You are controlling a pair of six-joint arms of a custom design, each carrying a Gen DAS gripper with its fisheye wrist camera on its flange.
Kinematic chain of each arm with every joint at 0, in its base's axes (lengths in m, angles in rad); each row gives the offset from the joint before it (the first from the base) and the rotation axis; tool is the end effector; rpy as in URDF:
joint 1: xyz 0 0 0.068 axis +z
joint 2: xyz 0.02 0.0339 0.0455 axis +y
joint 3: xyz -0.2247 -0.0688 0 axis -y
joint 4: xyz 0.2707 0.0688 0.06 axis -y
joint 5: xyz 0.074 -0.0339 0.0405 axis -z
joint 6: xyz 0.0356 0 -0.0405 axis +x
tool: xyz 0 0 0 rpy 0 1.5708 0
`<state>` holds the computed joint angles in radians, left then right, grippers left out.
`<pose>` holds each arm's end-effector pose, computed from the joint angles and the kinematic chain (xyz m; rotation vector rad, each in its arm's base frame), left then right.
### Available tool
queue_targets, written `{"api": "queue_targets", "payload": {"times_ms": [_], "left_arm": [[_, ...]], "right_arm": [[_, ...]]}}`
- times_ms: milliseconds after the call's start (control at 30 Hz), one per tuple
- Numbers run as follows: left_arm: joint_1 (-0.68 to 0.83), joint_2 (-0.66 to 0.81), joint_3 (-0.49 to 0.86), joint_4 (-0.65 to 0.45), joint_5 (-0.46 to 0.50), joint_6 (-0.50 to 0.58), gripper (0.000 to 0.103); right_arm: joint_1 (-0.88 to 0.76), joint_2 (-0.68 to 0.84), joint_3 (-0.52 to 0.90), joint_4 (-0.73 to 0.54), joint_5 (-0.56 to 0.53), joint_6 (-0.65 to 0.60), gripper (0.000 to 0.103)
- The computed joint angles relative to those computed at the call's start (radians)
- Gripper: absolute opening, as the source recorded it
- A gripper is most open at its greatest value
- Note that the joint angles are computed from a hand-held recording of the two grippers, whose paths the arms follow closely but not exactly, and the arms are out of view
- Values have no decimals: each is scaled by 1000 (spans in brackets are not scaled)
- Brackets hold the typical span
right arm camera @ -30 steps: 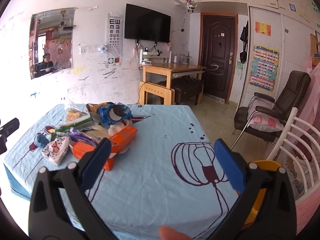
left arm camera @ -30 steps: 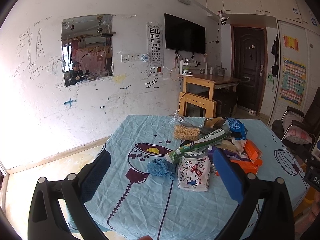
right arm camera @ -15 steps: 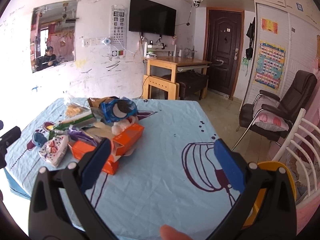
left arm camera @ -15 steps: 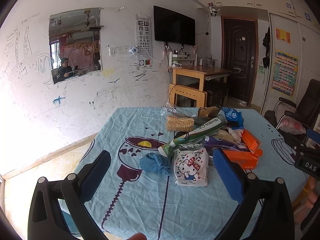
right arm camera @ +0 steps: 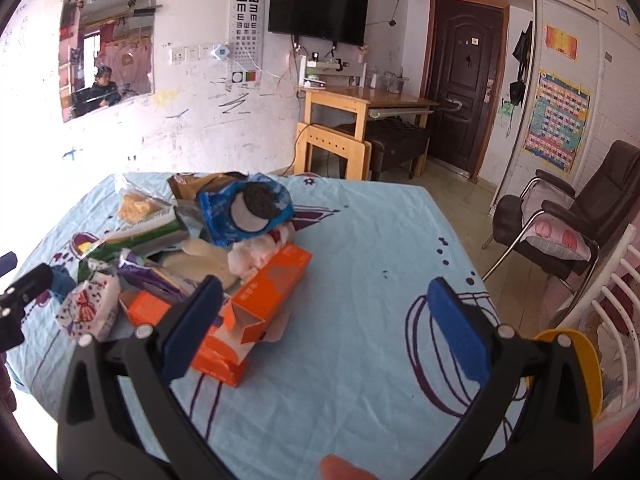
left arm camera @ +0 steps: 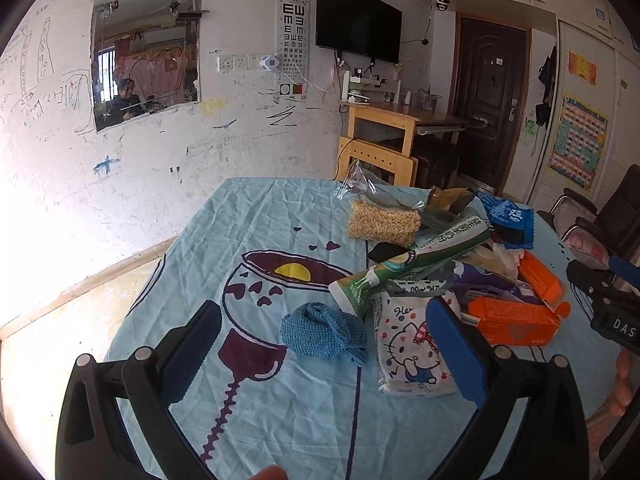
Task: Collect trash
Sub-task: 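Grasp the blue knit cloth with the left tool while the right tool grasps the orange box, then carry both items to the yellow bin and open both tools to drop them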
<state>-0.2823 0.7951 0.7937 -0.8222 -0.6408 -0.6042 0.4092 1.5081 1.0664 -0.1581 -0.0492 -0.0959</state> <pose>0.2010 -0.0361 0.2583 -0.6339 2.1219 0.2891 0.3357 0.1475 0.2144 -0.5718 2.1027 0.2323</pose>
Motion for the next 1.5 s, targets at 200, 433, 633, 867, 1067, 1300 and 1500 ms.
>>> {"api": "queue_targets", "payload": {"times_ms": [200, 433, 633, 867, 1067, 1300, 1500], "left_arm": [[76, 30, -19, 61, 88, 55, 96], [138, 74, -27, 96, 187, 95, 73], [173, 115, -18, 101, 255, 100, 30], [87, 82, -2, 54, 140, 60, 22], [-45, 52, 66, -26, -5, 18, 22], [-235, 173, 196, 21, -51, 44, 22], [-368, 495, 407, 211, 28, 160, 22]], "right_arm": [[41, 158, 156, -89, 30, -12, 83], [23, 320, 324, -250, 0, 30, 40], [31, 307, 301, -226, 35, 6, 23], [5, 200, 203, -158, 45, -11, 23], [-66, 98, 136, -151, -30, -8, 23], [-214, -39, 27, -126, -73, -15, 23], [-422, -33, 10, -84, -59, -49, 23]]}}
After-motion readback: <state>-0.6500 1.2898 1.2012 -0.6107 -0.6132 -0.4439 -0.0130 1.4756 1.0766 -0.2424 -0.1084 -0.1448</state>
